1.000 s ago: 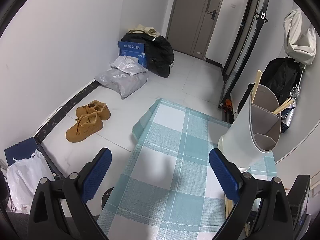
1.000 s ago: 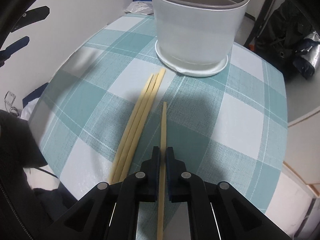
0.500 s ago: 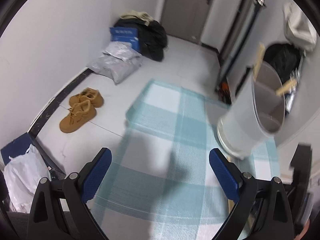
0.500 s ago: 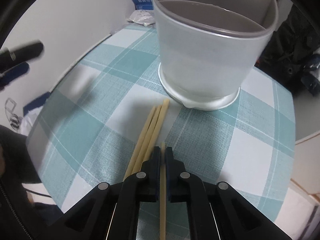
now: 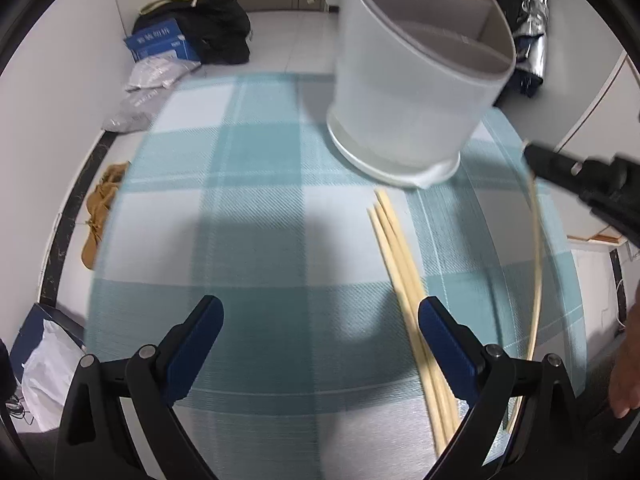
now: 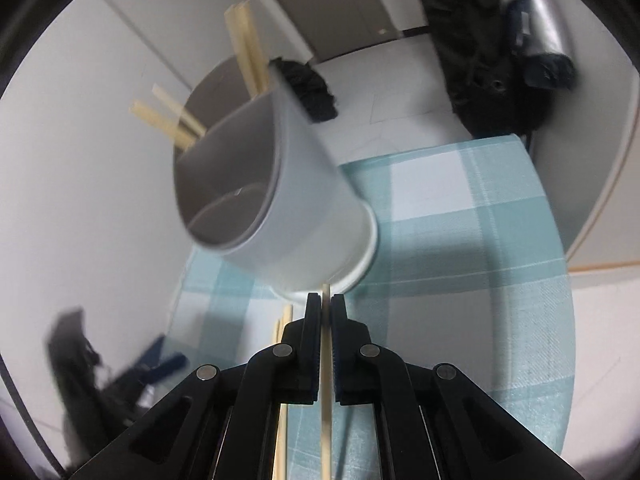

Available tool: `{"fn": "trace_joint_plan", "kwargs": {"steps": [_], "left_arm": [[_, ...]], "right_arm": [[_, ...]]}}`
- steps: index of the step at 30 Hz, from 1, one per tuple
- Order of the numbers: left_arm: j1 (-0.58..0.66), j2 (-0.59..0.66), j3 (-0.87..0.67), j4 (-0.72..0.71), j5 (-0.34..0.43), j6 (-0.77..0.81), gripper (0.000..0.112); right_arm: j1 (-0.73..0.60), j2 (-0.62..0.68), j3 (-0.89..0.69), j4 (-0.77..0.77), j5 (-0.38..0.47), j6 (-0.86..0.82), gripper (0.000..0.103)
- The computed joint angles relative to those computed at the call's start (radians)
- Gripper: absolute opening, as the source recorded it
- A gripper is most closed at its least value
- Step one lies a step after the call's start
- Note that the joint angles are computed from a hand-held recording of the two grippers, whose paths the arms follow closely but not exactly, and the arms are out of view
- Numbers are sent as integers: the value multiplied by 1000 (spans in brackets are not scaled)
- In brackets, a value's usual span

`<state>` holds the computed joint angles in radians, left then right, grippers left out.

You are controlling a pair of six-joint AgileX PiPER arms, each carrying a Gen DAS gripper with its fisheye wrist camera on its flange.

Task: Organize utensils
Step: 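Grasp a chopstick with the left tool while the right tool lifts its chopstick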

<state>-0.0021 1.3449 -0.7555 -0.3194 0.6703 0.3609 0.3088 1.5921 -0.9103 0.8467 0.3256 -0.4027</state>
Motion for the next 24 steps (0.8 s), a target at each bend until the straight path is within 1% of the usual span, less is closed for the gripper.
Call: {"fn": "trace_joint_plan", "kwargs": {"steps": [3, 5, 6, 8, 9, 11, 13, 14, 15, 17, 19, 24], "left_arm": [[-26, 19, -3, 49, 5, -66, 95], [-41, 31, -6, 84, 9, -109, 95], [-56, 26, -1, 111, -7, -140, 95], [-56, 16, 6, 115, -13, -142, 96], [-54, 13, 7, 116, -16, -141, 96], [-51, 12, 7, 119, -15, -145, 96], [-53, 17, 7, 126, -18, -151, 96], [-64, 25, 1, 136, -19, -168, 96], [-77, 35, -8, 150, -16, -189, 96], [-110, 49, -18, 220, -21, -250, 96], [-108, 59, -23, 202, -22, -232, 96], [-108, 80, -47, 218, -7, -247, 95]], "right_arm": [[-32, -35, 22, 130, -8, -121, 4], [-59, -62, 36, 184, -2, -180, 4], [-69, -75, 42, 206, -6, -199, 4], [-28, -125, 89, 230, -54, -187, 4], [-37, -160, 121, 258, -54, -218, 4], [-49, -184, 144, 299, -64, -265, 4], [-61, -207, 154, 297, -66, -269, 4], [-83, -246, 169, 265, -42, -243, 4], [-92, -248, 169, 272, -36, -252, 4], [-105, -256, 174, 295, -29, -279, 4], [-113, -263, 174, 278, -20, -267, 4], [-127, -287, 185, 312, -14, -306, 4]]}}
